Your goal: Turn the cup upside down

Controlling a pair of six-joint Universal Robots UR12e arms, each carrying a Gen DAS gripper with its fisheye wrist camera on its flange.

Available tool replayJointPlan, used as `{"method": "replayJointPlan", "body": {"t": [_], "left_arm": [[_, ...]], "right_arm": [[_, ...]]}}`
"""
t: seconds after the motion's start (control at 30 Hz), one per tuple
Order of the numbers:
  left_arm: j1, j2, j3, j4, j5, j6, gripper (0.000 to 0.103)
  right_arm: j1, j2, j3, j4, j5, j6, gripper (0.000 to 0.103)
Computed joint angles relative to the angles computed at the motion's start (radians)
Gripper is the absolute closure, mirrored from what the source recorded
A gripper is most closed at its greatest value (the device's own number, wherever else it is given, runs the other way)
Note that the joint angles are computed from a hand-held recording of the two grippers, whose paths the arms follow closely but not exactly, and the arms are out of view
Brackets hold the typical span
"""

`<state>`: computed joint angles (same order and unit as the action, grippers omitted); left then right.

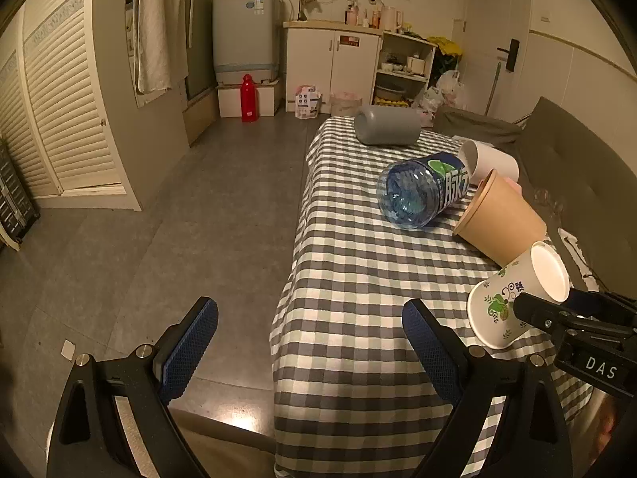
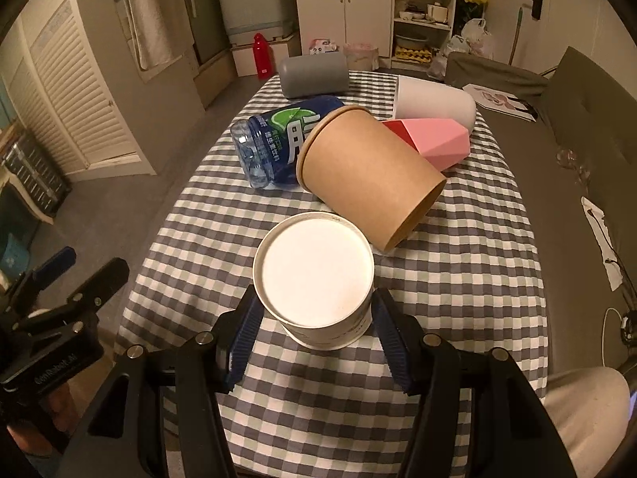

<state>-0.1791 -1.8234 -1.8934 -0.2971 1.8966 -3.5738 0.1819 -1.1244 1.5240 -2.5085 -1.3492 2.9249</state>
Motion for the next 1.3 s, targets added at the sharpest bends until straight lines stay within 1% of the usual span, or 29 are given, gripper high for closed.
{"method": "replayJointPlan", "body": {"t": [0.13, 0.2, 0.23, 0.27, 0.43, 0.53, 0.67, 0.87, 0.9, 0.97, 1.03, 1.13, 1.23, 1.3], "left_arm": [[-0.007, 0.002, -0.002, 0.012, 0.016, -0.003, 0.007], [-0.013, 0.004, -0.004, 0.022, 0.027, 0.002, 0.007], [-0.018, 0.004, -0.003, 0.025, 0.036, 0.007, 0.007], [-0.022, 0.004, -0.002, 0.026, 0.043, 0.012, 0.007], [-0.057, -0.001, 0.019, 0.019, 0.099, 0.054, 0.007], [-0.08, -0.001, 0.025, 0.043, 0.122, 0.056, 0.007], [-0.109, 0.0, 0.033, 0.083, 0.126, 0.041, 0.007], [-0.15, -0.005, 0.036, 0.134, 0.15, 0.033, 0.007], [-0.152, -0.004, 0.033, 0.136, 0.149, 0.03, 0.007], [-0.157, -0.004, 0.032, 0.129, 0.149, 0.021, 0.007], [-0.161, -0.007, 0.035, 0.122, 0.16, 0.018, 0.007], [-0.164, -0.013, 0.036, 0.121, 0.175, 0.017, 0.007], [-0.161, -0.015, 0.035, 0.12, 0.17, 0.009, 0.007], [-0.162, -0.017, 0.034, 0.121, 0.179, 0.011, 0.007]], "right_arm": [[-0.009, -0.003, 0.008, -0.02, 0.032, 0.02, 0.046], [-0.015, -0.008, 0.011, -0.02, 0.053, 0.026, 0.041], [-0.02, -0.014, 0.019, -0.038, 0.065, 0.03, 0.032], [-0.023, -0.02, 0.026, -0.053, 0.077, 0.033, 0.03], [-0.051, -0.056, 0.064, -0.138, 0.139, 0.027, 0.027], [-0.07, -0.076, 0.085, -0.194, 0.157, 0.032, 0.024], [-0.095, -0.096, 0.116, -0.28, 0.151, 0.044, 0.022], [-0.125, -0.113, 0.155, -0.323, 0.143, 0.074, 0.021], [-0.128, -0.114, 0.161, -0.326, 0.14, 0.073, 0.02], [-0.131, -0.117, 0.178, -0.351, 0.127, 0.077, 0.012], [-0.131, -0.115, 0.19, -0.378, 0.112, 0.083, 0.007], [-0.126, -0.11, 0.201, -0.395, 0.08, 0.063, 0.006], [-0.123, -0.103, 0.198, -0.377, 0.068, 0.054, 0.006], [-0.12, -0.098, 0.198, -0.381, 0.054, 0.05, 0.004]]}}
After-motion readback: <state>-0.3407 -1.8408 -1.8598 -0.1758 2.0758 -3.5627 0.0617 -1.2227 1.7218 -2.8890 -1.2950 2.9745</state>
